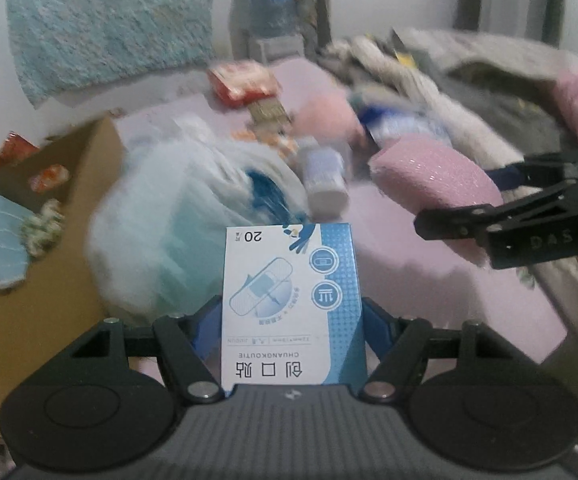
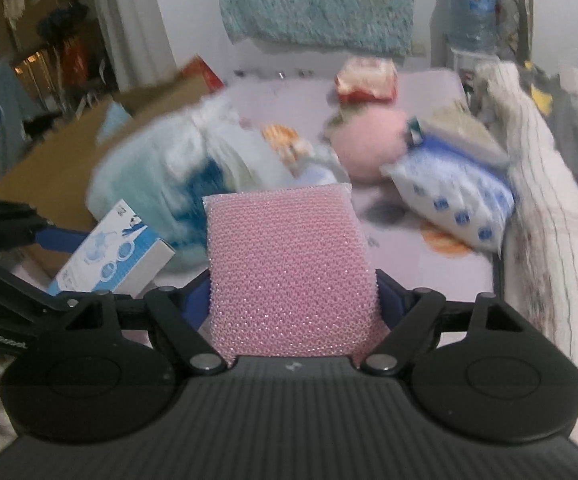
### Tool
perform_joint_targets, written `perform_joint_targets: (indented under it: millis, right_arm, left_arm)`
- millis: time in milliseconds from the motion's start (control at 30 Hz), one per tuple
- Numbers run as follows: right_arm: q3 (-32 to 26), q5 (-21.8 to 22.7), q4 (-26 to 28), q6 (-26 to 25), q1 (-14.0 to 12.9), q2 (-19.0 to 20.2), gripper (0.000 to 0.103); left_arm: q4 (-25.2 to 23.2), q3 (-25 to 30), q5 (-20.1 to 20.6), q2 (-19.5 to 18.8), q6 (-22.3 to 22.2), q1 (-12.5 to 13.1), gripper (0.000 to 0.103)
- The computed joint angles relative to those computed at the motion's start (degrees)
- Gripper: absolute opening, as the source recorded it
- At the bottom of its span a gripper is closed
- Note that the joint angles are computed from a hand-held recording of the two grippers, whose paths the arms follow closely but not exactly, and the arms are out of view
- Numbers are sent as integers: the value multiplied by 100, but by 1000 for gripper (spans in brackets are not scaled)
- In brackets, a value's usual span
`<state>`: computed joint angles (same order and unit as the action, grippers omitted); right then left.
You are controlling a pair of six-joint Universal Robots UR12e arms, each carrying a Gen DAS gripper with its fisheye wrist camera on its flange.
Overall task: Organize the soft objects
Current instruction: 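Carry the sponge and bandage box over the cardboard box with both grippers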
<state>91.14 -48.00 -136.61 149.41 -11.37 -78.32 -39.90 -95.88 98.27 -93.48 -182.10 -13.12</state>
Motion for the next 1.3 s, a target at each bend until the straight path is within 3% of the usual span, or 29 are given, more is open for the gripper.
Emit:
perform_joint_targets:
  millis: [200, 400, 600, 800, 1000, 1233, 1300]
  right_arm:
    - [-351, 752, -41, 285, 103, 56, 80]
    - [-1096, 1381, 279, 565, 501, 388, 80]
    - [-2541, 1466, 1656, 1047, 1161, 1145, 80]
    - [-4208, 787, 2876, 1602, 1848, 2125, 80]
    - [-5725, -308, 3758, 2178, 2443, 3015, 80]
    - [-6397, -1297, 3816, 3062, 2831, 3572, 81]
    - [-6252, -1487, 3708, 3101, 2825, 3562, 84]
  left_arm:
    - [447, -90, 40, 322, -274, 307, 72]
    - [632, -94, 209, 552, -396, 800, 73]
    - [327, 106, 215, 475, -620, 1396, 73]
    - [-452, 563, 470, 44, -1047, 1883, 73]
    - [-840, 557, 397, -13, -1423, 2265, 73]
    - [-983, 419, 324, 99, -1413, 2418, 73]
    - [-1010, 434, 319, 83, -1428, 2417, 73]
